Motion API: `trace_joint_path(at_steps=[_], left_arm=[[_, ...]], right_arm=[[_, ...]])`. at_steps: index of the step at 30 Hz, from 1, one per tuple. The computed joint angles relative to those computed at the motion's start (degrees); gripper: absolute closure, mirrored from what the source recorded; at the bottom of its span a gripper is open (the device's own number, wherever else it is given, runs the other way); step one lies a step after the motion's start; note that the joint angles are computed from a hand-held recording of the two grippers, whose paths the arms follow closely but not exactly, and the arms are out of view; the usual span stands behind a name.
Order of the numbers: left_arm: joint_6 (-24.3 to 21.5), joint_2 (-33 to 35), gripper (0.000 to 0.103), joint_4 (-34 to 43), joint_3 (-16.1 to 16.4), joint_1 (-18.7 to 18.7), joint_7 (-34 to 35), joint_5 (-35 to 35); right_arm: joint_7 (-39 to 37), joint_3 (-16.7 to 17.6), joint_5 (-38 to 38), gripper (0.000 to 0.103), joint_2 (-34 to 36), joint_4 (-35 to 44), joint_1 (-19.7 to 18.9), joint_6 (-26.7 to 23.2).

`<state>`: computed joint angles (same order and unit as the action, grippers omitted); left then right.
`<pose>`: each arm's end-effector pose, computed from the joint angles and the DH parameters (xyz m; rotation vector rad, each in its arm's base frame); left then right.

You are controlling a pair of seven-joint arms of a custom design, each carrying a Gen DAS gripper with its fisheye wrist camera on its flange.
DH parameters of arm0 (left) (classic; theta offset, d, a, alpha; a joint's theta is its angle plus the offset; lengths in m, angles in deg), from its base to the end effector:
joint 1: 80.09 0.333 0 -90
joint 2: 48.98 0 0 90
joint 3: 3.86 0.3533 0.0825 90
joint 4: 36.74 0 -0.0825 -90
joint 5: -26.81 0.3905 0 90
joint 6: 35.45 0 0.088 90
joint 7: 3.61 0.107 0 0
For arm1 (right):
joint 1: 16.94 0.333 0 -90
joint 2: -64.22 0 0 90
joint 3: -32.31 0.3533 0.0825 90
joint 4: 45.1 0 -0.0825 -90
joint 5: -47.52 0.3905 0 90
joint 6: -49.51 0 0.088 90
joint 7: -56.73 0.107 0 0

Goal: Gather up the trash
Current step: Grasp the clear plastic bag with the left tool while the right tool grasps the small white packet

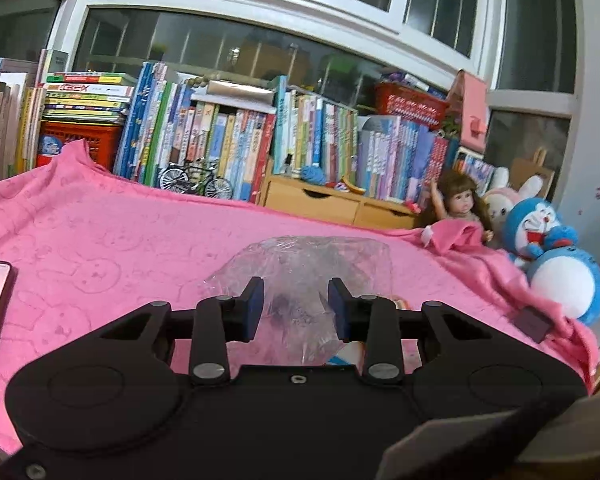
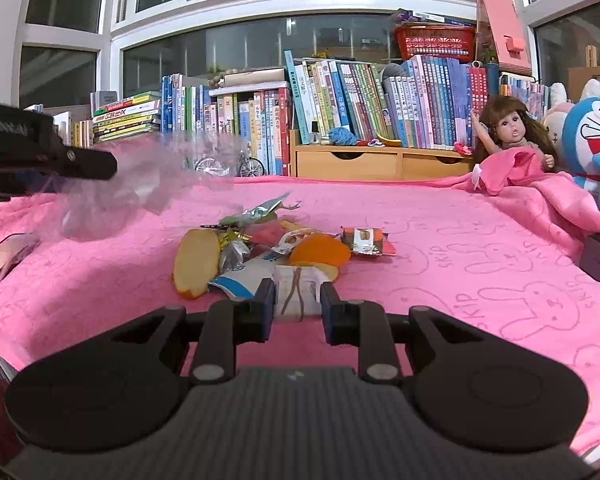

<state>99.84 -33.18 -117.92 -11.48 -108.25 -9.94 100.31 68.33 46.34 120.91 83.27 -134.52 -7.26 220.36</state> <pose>0.5913 -0.3919 0.6656 -1.7167 1.1234 -1.1108 0.6850 0.1964 0.5761 -1.7085 0.9641 -0.6210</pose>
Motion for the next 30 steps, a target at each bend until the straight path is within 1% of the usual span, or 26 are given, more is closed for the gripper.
trace_joint_path(at_steps=[3,8,13,15,17,19,25,27,28,30], left_arm=[[1.4,-0.5,0.07,0.0,-0.2,0.1,0.3,-0.1],[1.9,-0.8,0.07,0.2,-0.5,-0.2,0.2,0.2],[4.7,-1.1,0.07,0.2,-1.0,0.2,2.2,-1.7],[4.9,-1.1,0.07,0.2,-1.1,-0.1,2.8,-2.2],[4.5,-1.2,0.071,0.0,-1.3,-0.4,2.1,-3.1],[5.8,-1.5,0.072,-1.0,-1.5,-0.3,1.5,-4.3],[8.4,-3.2,0.072,-4.6,-2.7,0.0,3.6,-8.6],[8.3,-3.8,0.072,-5.6,-3.6,0.5,7.5,-11.9],[8.0,-4.0,0.072,-5.9,-4.1,0.9,10.0,-14.6],[9.5,-5.1,0.072,-7.8,-4.8,2.0,13.8,-20.1]], right_arm=[[-0.9,0.1,0.9,0.073,-0.6,-0.5,-0.4,0.0],[-3.1,-0.2,3.4,0.073,-1.3,-1.0,-0.4,0.4],[-3.9,-0.9,5.1,0.073,-2.0,-1.3,-0.2,0.1],[-4.3,-1.3,5.7,0.073,-2.4,-1.6,-0.1,-0.1],[-5.3,-1.5,6.9,0.073,-3.1,-2.3,-0.1,-0.2],[-6.8,-1.9,8.2,0.073,-4.0,-3.3,0.1,0.0],[-7.1,-4.3,7.8,0.073,-7.5,-8.0,0.9,-1.4],[-6.7,-5.1,6.9,0.073,-8.9,-9.9,1.1,-2.1],[-6.2,-5.6,5.9,0.073,-9.8,-11.1,1.2,-2.6],[-4.4,-6.5,3.6,0.073,-11.2,-13.1,1.4,-3.7]])
